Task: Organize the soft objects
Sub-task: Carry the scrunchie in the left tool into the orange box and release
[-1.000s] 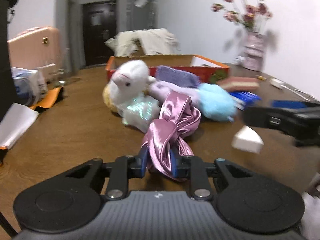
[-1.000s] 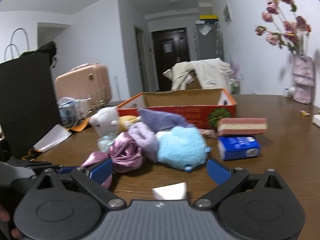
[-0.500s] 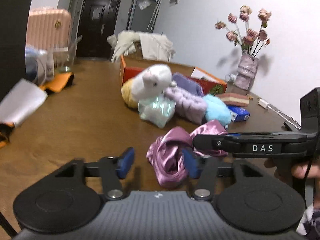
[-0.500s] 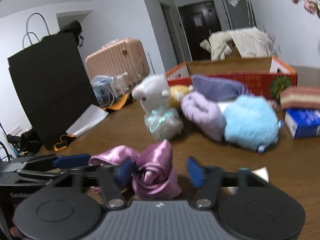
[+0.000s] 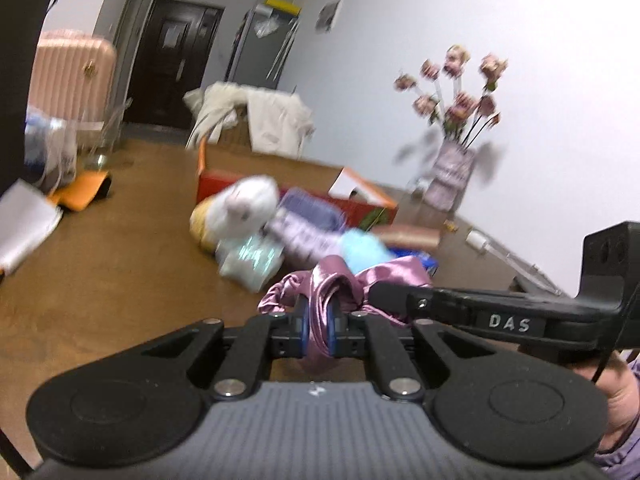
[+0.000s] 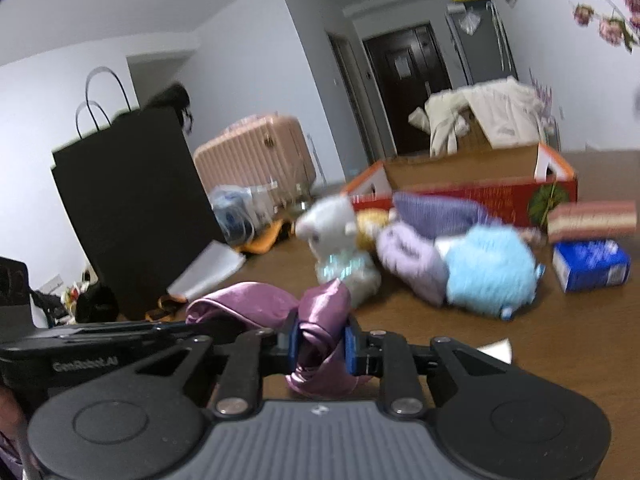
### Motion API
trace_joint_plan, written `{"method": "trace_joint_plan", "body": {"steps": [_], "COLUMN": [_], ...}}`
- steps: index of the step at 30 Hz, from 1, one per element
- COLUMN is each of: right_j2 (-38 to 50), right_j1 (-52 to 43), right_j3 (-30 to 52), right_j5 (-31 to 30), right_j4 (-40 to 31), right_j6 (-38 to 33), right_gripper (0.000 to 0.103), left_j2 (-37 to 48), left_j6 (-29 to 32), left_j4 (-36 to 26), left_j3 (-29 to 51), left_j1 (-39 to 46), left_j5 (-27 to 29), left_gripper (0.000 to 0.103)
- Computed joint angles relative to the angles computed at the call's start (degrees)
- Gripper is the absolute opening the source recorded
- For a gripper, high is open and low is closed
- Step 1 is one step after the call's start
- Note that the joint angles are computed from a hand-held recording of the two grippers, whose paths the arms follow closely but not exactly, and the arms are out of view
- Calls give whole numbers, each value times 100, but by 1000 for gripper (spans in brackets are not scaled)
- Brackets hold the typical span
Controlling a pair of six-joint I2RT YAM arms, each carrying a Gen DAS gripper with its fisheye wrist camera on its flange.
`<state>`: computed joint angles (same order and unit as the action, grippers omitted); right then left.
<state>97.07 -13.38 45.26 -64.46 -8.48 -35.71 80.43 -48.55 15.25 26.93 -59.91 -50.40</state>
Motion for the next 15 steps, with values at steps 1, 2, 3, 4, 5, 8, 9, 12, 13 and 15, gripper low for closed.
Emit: {"method": "trace_joint_plan", "body": {"steps": [1, 2, 3, 4, 5, 8, 9, 12, 13, 15], "right_j2": [-27, -47, -56, -66, -57, -35, -42, -36, 18, 183], "right_j1": [-41, -74, -101, -107, -122, -115, -103, -56, -23, 126], "right_j3": [12, 27, 40, 33, 44, 77, 103, 236, 353, 726], "right_j5": [-58, -95, -122, -137, -145, -96, -73, -172, -218, -190], "right_j4": [57, 92, 136, 229, 275, 378, 415, 557, 626, 709], "right_j6": [61, 127, 189, 287, 351, 445, 491, 709, 846, 1153], "right_gripper": [21, 21, 21, 21, 21, 21, 21, 21, 21, 21], "left_j2": [-9, -8, 27, 55, 71, 176, 203, 106, 60, -57], "left_j6": [69, 120, 198, 283, 357, 459, 497, 812, 977, 1398], "left_j4": [-57, -173, -237, -199, -152, -129, -105, 85, 155, 268], "left_j3": [95, 210, 319, 358, 380, 497, 524, 559, 587, 698], "left_j1": [-2, 2, 0, 4, 41, 183, 251, 520, 635, 1019], "left_j5": [-15, -22, -34, -19, 35, 190, 247, 440, 514, 845], "left_gripper": [9, 9, 9, 9, 9, 9, 9, 9, 9, 9]}}
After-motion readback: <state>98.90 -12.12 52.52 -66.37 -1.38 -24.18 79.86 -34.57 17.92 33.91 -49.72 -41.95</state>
